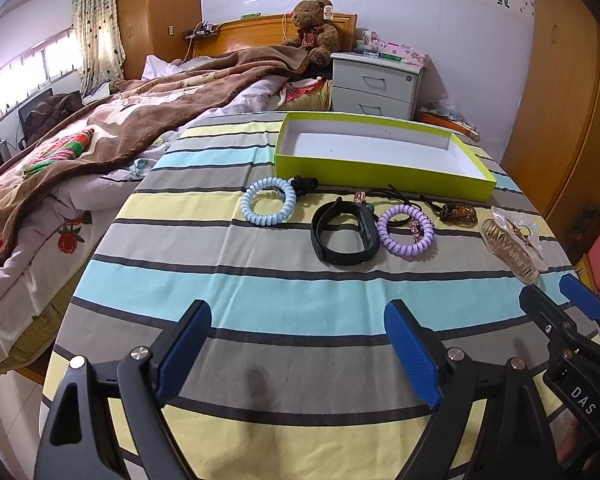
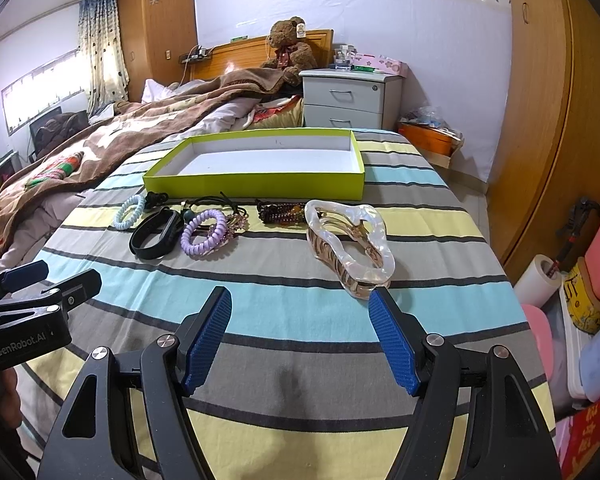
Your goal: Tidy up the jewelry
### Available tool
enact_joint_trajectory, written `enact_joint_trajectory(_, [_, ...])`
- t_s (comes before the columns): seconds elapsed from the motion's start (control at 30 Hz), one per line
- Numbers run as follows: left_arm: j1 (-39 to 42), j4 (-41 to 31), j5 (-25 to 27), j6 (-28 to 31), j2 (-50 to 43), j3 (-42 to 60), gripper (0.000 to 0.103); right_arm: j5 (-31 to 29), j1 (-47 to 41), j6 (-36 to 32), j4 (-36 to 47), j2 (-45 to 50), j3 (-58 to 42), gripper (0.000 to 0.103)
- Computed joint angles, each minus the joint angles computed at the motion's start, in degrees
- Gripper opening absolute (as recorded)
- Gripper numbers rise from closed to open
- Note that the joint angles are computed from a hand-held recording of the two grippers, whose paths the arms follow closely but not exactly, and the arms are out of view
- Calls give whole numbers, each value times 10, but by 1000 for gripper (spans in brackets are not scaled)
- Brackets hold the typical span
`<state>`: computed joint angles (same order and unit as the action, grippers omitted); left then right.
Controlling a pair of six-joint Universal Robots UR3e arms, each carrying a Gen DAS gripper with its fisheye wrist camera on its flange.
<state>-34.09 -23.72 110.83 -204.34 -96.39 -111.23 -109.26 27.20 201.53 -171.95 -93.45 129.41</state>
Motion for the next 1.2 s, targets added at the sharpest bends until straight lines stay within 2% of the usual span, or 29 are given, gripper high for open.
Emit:
enact_joint_trajectory(0.9, [7,8,-6,12,1,-5,90,6,-12,-10,7,-20,1,71])
enact_joint_trajectory(1.03, [29,22,-37,36,14,-19,90,26,-53,-31,16,-61,12,71])
enact_joint_trajectory(1.2, [88,32,-114,59,39,-37,90,37,-107,-63,48,-83,0,71])
